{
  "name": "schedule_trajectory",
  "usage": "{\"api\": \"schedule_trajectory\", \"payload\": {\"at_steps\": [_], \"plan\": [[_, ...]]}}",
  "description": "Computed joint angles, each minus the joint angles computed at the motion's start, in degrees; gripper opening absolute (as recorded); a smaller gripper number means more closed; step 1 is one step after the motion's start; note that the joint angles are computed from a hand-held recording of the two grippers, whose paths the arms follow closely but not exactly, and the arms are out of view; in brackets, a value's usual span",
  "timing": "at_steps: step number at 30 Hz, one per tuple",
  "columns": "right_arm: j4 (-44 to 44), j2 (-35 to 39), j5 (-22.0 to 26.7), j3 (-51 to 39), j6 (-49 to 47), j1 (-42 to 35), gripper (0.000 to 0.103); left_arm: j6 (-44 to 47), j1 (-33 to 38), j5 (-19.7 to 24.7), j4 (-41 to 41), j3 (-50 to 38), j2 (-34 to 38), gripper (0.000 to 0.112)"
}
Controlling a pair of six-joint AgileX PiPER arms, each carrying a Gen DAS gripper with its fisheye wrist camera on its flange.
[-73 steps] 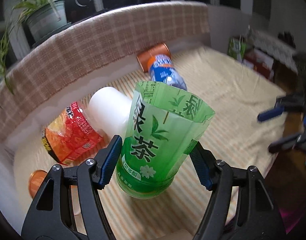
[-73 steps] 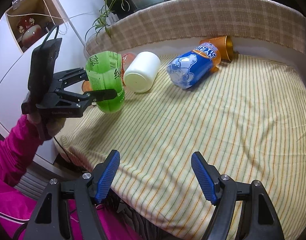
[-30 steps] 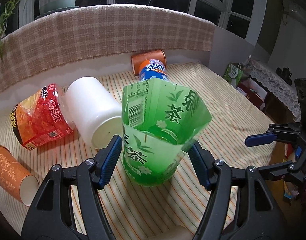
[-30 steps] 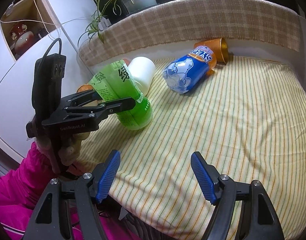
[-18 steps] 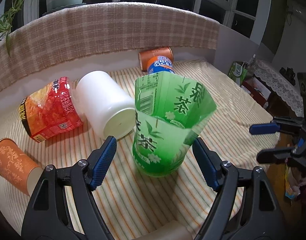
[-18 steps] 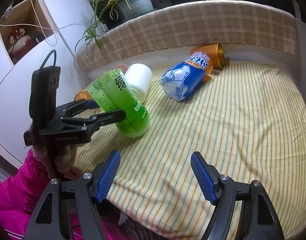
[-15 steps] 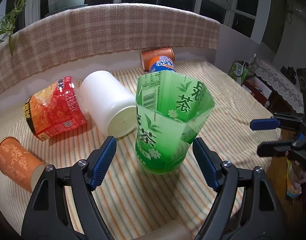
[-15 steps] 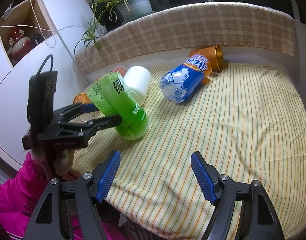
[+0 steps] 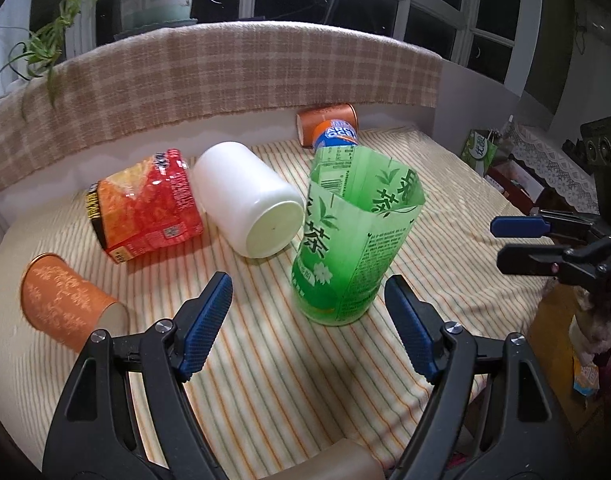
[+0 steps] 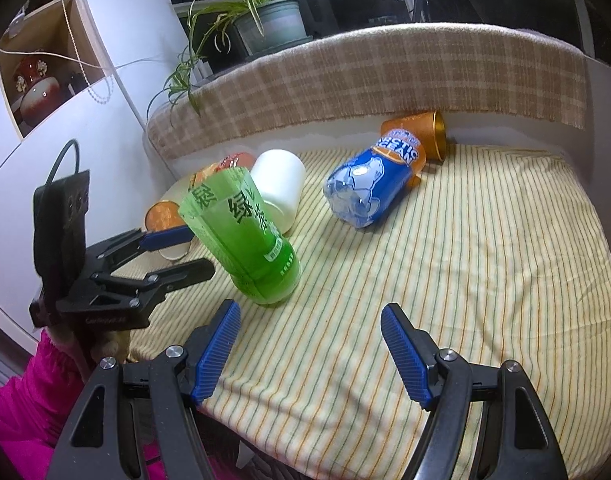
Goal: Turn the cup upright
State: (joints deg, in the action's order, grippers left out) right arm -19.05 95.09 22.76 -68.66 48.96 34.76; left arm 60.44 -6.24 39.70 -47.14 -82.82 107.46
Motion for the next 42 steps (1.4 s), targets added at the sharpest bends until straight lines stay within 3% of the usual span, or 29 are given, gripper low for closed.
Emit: {"api": "schedule_trajectory", "payload": {"at_steps": [7,9,10,17,19,21,26,42], "plan": [[-16.35,0.77,3.15,-1.7,16.52,3.77,0.083,2.1,2.4,-4.69,-5.56,7.83,-7.54,0.082],[-19.64,1.34,4.3,-2.48,19.62,4.7,0.083,3.41,3.08,-6.59,-8.49,10.53,-10.29,0.097],[-20.76,1.62,4.94,-2.98,20.7,5.06,0.083,4.66,3.51,-7.33,-10.41,11.74,-11.52,0.099],[-33.55,1.85,10.12,-3.36,35.52,8.57,0.094,6.28,5.66,-11.0,-14.16,16.16,-17.46,0.1],[-37.68,1.85,12.12,-3.24,40.33,9.92,0.103,6.0,6.06,-12.74,-14.73,17.56,-19.0,0.1],[-41.17,2.18,15.26,-3.55,44.03,11.49,0.103,6.06,5.89,-14.89,-15.13,18.76,-20.27,0.101],[-44.24,3.75,21.66,-5.88,45.32,14.33,0.103,6.95,5.35,-20.68,-16.49,22.12,-23.49,0.101],[-47.35,4.04,28.17,-6.95,48.21,16.95,0.103,10.13,4.51,-24.91,-19.71,25.19,-26.86,0.102]]}}
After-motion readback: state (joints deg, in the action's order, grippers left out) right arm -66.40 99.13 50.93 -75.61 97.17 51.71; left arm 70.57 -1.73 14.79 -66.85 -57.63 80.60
